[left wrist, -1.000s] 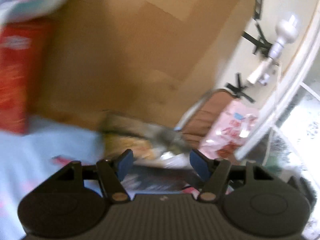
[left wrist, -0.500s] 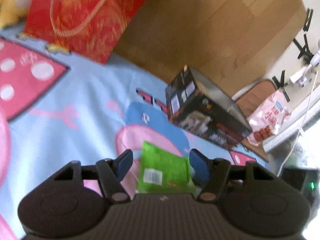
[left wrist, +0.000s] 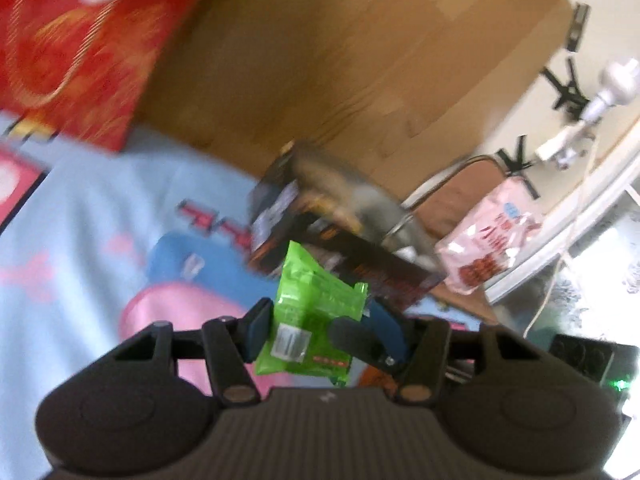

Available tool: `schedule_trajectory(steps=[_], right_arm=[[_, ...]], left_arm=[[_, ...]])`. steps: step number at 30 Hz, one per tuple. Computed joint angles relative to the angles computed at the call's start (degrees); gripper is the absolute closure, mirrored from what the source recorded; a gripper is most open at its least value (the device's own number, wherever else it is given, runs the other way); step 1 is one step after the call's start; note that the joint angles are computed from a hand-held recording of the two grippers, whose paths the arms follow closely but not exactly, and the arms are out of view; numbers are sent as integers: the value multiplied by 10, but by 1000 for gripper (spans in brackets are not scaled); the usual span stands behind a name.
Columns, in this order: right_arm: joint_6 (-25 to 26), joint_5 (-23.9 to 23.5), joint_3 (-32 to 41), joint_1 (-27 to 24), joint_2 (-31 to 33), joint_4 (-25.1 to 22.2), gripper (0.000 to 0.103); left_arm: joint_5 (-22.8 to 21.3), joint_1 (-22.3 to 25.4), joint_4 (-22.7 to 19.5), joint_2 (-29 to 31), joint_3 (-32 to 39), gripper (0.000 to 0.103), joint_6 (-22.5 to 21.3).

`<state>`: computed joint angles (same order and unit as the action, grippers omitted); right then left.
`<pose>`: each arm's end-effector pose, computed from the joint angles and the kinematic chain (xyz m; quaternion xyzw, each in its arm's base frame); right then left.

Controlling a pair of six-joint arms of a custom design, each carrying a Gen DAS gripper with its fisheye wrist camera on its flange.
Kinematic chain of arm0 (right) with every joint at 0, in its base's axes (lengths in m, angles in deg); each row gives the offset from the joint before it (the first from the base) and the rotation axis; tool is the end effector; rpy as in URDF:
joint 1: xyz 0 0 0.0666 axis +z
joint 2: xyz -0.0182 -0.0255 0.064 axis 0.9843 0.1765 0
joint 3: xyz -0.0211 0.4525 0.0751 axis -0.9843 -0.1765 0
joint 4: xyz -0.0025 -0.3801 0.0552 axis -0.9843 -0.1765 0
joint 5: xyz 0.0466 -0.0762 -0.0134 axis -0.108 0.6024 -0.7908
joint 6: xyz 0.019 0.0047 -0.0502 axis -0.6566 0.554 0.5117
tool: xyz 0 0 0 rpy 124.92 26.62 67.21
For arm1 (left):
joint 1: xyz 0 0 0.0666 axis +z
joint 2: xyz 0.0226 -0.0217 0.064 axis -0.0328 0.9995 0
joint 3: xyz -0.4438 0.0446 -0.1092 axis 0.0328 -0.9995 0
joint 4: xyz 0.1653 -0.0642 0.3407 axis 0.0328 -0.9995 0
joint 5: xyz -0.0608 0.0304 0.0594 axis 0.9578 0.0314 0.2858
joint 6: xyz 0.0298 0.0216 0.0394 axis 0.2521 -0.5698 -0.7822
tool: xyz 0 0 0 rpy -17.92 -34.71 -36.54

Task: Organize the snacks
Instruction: 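Grasp the bright green barcode packet with the left tool, then lower the green packet into the black box and release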

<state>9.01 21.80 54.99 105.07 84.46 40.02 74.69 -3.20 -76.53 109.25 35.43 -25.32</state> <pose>0.4518 0.2203 0.3992 -0.0423 0.8498 0.3031 0.4292 0.5098 -0.0348 0.4519 0.0404 0.8749 -0.3549 0.3270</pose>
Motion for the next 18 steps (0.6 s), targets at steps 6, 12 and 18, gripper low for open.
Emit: schedule_trajectory(steps=[6, 12, 18], right_arm=[[33, 45, 21, -29, -2, 43, 71], [94, 98, 42, -61, 19, 73, 70], [137, 161, 52, -83, 53, 68, 62]], left_arm=[[-24, -45, 32, 36, 76, 50, 7], [-31, -84, 44, 102, 149, 49, 29], [-63, -115, 26, 145, 184, 40, 24]])
